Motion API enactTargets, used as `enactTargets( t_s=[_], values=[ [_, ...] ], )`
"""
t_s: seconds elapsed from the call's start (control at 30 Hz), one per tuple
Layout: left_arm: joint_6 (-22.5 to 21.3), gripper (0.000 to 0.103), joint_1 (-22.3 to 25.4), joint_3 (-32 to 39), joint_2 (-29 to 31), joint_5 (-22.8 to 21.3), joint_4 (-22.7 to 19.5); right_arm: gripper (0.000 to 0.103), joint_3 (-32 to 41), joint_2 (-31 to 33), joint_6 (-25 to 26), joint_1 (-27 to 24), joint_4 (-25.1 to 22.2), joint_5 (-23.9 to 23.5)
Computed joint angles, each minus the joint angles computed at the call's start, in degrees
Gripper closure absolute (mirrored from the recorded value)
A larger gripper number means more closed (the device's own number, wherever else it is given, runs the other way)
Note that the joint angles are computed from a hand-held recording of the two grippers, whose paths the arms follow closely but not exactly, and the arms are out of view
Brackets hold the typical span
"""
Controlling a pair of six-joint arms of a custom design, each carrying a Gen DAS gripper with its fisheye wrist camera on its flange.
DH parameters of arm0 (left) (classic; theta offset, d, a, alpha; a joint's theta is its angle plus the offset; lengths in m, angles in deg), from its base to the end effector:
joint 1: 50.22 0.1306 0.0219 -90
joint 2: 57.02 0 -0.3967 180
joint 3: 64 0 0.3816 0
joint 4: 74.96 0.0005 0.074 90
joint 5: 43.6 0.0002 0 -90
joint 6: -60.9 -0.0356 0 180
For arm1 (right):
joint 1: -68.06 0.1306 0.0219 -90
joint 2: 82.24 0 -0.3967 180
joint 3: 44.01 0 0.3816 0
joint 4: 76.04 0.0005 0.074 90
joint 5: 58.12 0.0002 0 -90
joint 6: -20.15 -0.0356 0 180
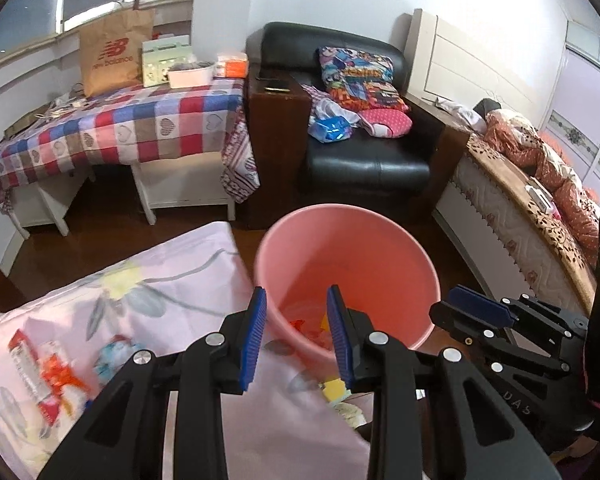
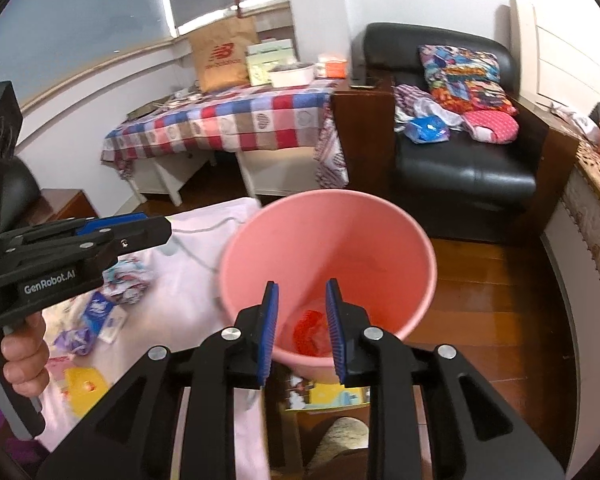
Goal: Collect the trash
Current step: 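Grasp the pink paper cup with the left tool while the right tool grasps the other yellow foam net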
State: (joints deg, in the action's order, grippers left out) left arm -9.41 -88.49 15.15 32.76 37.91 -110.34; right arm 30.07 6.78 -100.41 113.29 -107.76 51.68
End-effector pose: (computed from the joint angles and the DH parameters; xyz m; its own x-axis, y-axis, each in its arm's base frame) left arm 0.3728 -0.2881 0.3782 -0.7111 0.1365 -0.6897 0.3107 0.9410 -0.1340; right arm 0.3311 0.3159 0.3505 -0.6974 -0.0238 -0.7163 -0.1738 0.9752 0.1368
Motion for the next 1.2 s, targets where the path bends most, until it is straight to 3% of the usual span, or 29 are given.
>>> enactTargets(
  t_s=[0.23, 0.5, 0.77, 0.83, 0.9, 1.03, 1.2],
  values=[
    [0.83, 0.073, 4.08, -7.69, -9.97, -1.26, -2.0, 0.078, 2.33, 1.88, -0.15, 4.27, -0.4, -2.25],
    [1.59, 0.068, 11.58, -16.91, -21.66, -2.22, -7.29, 0.078, 5.21, 6.27, 0.13, 8.41, -0.85, -8.01],
    [1.95, 0.067, 20.41, -25.46, -30.57, 2.17, -11.98, 0.078, 7.91, 9.91, 2.44, 12.36, -0.35, -13.04],
    [1.33, 0.066, 21.55, -26.88, -32.22, 4.2, -13.13, 0.068, 8.65, 10.7, 3.47, 13.21, -0.74, -15.07],
    [0.72, 0.065, 21.69, -27.86, -33.4, 5.32, -13.83, 0.057, 9.05, 11.17, 4.34, 14.01, -0.77, -16.79],
    [0.77, 0.064, 21.3, -30.03, -35.83, 7.15, -15.31, 0.057, 11.26, 13.46, 7.29, 15.53, -2.16, -20.39],
    [3.41, 0.064, 22.25, -32.0, -36.8, 9.17, -15.91, 0.057, 13.87, 16.49, 10.33, 17.34, -4.95, -20.47]
  ],
)
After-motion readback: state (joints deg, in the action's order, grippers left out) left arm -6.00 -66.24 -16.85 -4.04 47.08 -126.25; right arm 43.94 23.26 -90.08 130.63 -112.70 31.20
